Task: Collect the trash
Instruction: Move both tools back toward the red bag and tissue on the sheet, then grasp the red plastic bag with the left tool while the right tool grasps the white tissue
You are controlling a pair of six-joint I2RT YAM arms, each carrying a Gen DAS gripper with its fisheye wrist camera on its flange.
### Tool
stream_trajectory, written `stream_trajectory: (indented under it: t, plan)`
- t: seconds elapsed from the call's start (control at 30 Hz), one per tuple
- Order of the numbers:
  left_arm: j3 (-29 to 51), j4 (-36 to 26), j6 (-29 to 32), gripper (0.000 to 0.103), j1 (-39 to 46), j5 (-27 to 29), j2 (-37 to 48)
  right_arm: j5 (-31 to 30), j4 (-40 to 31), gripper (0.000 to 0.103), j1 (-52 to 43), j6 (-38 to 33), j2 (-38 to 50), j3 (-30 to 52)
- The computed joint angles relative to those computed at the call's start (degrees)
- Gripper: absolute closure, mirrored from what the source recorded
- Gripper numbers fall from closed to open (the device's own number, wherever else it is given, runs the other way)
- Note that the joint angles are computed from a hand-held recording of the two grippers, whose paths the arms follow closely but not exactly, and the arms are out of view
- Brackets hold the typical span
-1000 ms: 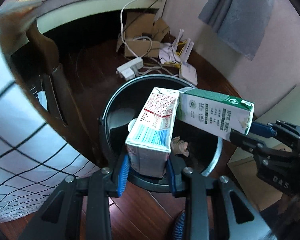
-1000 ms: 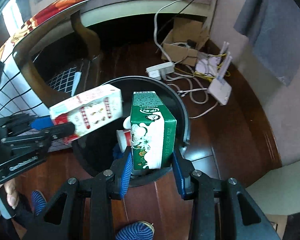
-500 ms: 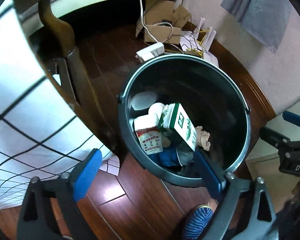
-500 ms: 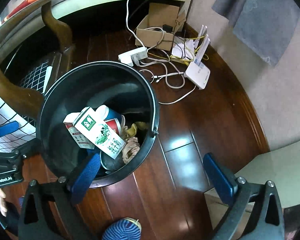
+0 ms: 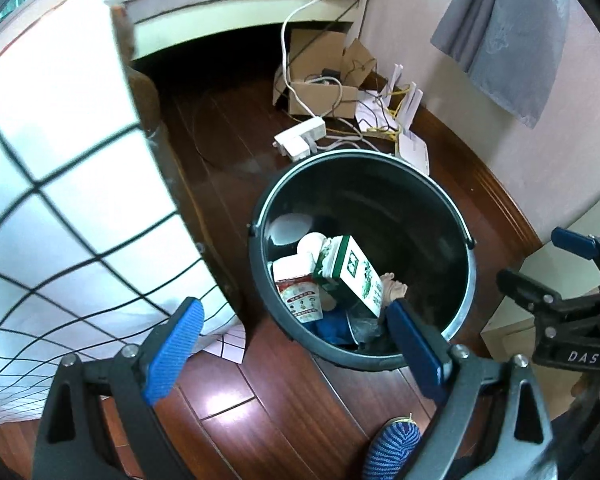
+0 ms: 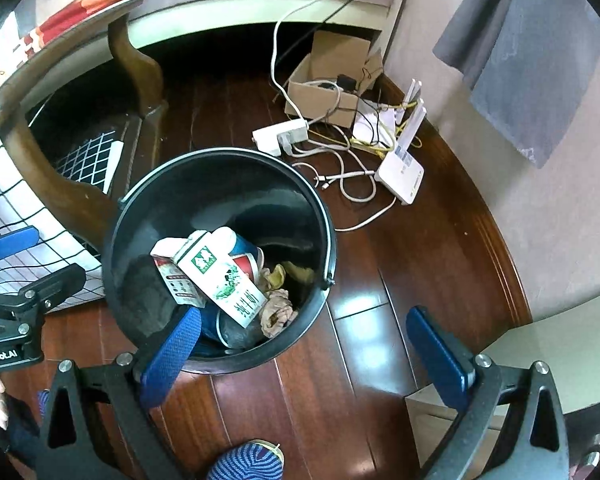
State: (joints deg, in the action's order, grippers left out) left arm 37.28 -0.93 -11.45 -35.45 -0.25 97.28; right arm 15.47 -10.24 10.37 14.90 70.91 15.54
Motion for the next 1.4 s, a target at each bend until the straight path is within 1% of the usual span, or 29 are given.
stream_trajectory:
  t: [0.1,0.27,0.37,0.5,0.6,0.7,0.73,0.8,0.83,0.87,0.9,0.93,0.97,1.03,1.07,1.17,1.23,1.27,1.33,1.4]
  plan:
    - [-1.2,-1.1,-0.1,0.009,0.3,-0.2,-3.4,1.3,-3.5,0.0,2.9,1.6,-3.5,0.9]
    - [-3.6,-4.5,0.5,0.009,1.9,0.0,-12.2,4.7,-10.1,0.0,9.3,5.1,-8.2,3.9]
    - [-4.3,-7.6,1.4,0.009,3.8,0.4,-17.8,7.0,-13.8,0.0,13.7,7.4,-10.1,6.8]
    - [-5.0,-12.7,4.1,0.009,8.2,1.9,-26.6,8.4,-16.7,0.0,17.6,9.7,-11.6,11.3]
    - [-4.8,-16.0,6.7,0.009,12.6,3.1,-31.7,11.2,-17.3,0.0,22.4,11.1,-11.2,16.5]
    - [-4.2,-19.3,10.7,0.009,20.4,5.7,-37.0,11.0,-13.6,0.0,25.9,12.0,-9.2,20.6]
    - [-3.7,-20.3,12.8,0.009,24.8,7.1,-38.5,10.1,-11.7,0.0,26.7,11.9,-8.0,21.7]
    - [-3.3,-20.7,15.9,0.009,32.0,10.6,-39.4,7.9,-6.9,0.0,28.7,11.5,-2.4,25.8]
    - [-2.6,-20.9,18.1,0.009,37.1,13.3,-39.0,7.0,-6.7,0.0,29.3,11.1,0.2,28.0]
    - [-2.4,-20.6,19.1,0.009,39.6,14.2,-38.6,7.2,-7.7,0.0,31.0,10.6,5.7,33.1]
    - [-1.7,-20.0,21.3,0.009,44.6,16.0,-37.3,8.7,-8.3,0.0,32.7,10.3,9.7,37.2]
    - [-1.5,-18.8,22.9,0.009,48.0,17.3,-35.6,9.5,-8.1,0.0,33.5,10.1,12.1,39.7]
    - [-1.0,-18.2,24.2,0.011,50.7,18.2,-34.3,9.5,-7.0,0.0,34.7,9.2,16.5,44.0]
    - [1.4,-15.7,26.6,0.015,57.2,19.6,-28.8,8.6,-7.1,0.0,36.0,7.6,22.7,50.8]
    - [2.4,-15.2,26.9,0.017,58.7,19.9,-27.1,7.6,-7.7,0.0,36.5,5.9,27.8,56.6]
    - [6.3,-12.3,27.8,0.017,64.9,21.0,-20.3,6.1,-9.6,0.0,38.0,3.1,38.7,70.1]
    - [8.7,-11.2,27.7,0.017,66.9,21.0,-16.7,4.7,-12.9,0.0,38.6,1.0,46.5,80.8]
    - [9.6,-10.9,27.7,0.017,67.3,20.8,-15.4,3.9,-13.9,0.0,38.5,0.1,49.6,84.8]
    - [11.6,-9.8,27.5,0.017,68.5,20.6,-11.8,2.8,-18.0,0.0,38.8,-1.4,56.5,95.0]
    - [13.8,-9.7,28.2,0.017,70.0,21.1,-9.2,1.4,-23.2,0.002,38.4,-3.6,64.9,108.0]
